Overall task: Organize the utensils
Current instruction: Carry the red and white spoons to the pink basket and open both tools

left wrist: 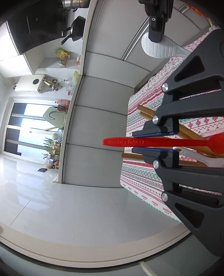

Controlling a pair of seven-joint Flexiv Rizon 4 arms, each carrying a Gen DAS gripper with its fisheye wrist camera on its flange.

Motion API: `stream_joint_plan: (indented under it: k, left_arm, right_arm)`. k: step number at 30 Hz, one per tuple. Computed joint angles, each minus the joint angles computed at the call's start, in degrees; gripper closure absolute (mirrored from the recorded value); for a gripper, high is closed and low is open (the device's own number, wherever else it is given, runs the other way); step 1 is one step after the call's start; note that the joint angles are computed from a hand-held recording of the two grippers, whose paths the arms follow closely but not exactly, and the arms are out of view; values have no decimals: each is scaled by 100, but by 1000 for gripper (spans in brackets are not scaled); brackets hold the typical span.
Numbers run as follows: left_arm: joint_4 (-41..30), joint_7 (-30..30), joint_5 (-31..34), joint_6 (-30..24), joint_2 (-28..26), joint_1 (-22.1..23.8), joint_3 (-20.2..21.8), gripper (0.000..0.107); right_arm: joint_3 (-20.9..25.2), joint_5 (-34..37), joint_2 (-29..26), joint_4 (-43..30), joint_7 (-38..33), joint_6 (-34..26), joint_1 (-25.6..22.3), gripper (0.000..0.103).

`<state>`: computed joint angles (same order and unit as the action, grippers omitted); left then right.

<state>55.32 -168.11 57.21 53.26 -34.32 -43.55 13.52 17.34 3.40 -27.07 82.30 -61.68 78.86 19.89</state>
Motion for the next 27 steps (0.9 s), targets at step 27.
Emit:
stream_joint_plan:
  k: [27]
  left_arm:
    - [425, 1592, -2181, -40, 268, 639, -734, 63]
  right_arm:
    - [91, -10, -97, -123, -230, 82, 66, 98]
